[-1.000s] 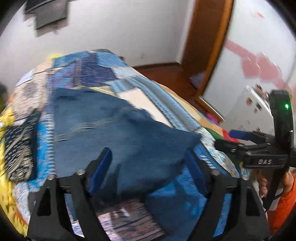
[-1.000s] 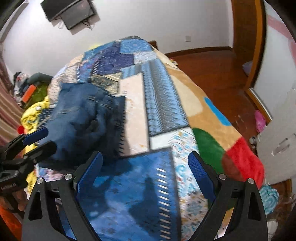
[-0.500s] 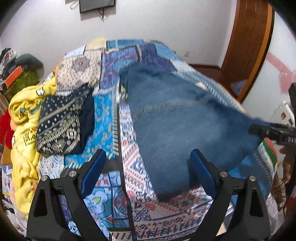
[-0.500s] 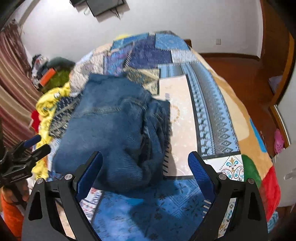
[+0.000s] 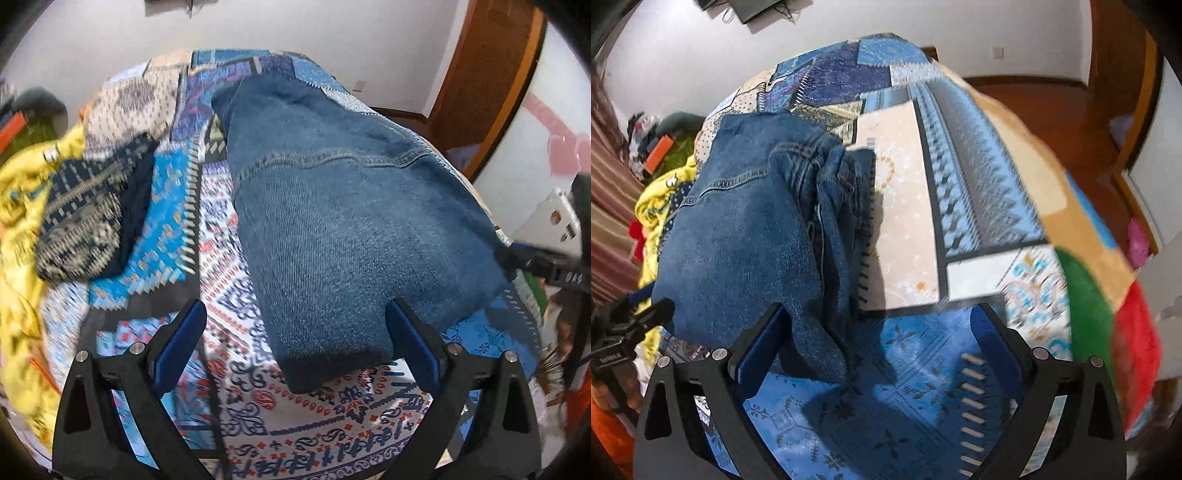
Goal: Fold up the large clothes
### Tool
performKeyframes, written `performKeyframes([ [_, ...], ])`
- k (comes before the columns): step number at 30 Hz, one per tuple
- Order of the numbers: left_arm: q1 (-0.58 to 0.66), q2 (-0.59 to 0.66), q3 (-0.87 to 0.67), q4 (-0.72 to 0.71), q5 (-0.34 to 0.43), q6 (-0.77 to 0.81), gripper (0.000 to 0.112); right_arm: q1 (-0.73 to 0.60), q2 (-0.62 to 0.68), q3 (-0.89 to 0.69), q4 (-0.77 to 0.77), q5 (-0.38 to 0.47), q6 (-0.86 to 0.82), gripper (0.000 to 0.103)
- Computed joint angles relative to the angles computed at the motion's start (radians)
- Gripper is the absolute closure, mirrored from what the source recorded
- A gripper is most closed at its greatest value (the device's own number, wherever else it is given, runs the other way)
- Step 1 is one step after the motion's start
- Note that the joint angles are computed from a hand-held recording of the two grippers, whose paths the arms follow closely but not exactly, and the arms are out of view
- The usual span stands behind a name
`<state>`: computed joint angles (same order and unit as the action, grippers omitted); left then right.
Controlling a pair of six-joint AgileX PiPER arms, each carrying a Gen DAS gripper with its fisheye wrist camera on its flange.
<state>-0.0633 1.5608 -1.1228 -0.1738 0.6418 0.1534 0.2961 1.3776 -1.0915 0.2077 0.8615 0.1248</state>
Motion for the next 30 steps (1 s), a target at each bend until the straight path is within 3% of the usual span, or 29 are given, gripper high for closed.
performKeyframes([
  [4, -0.042, -0.013, -0.025, 0.168, -0.02, -0.107, 0.014, 0.014, -0.003, -0.065, -0.069, 0.031, 0.015, 0.005],
  [10, -0.01, 0.024, -0.128, 0.128, -0.003, -0.071, 0.014, 0.011, 0.048, -0.17, -0.063, 0.032, -0.026, 0.005],
  [19, -0.01, 0.165, -0.343, 0.217, 0.02, -0.108, 0.014, 0.031, 0.225, -0.361, -0.05, 0.032, -0.11, 0.005],
  [26, 0.038, 0.377, -0.58, 0.105, 0.133, -0.062, 0.014, 0.001, 0.414, -0.518, 0.046, 0.115, -0.196, 0.005],
  [30, 0.068, 0.476, -0.669, 0.071, 0.165, -0.067, 0.014, -0.037, 0.471, -0.528, 0.115, 0.141, -0.251, 0.005],
])
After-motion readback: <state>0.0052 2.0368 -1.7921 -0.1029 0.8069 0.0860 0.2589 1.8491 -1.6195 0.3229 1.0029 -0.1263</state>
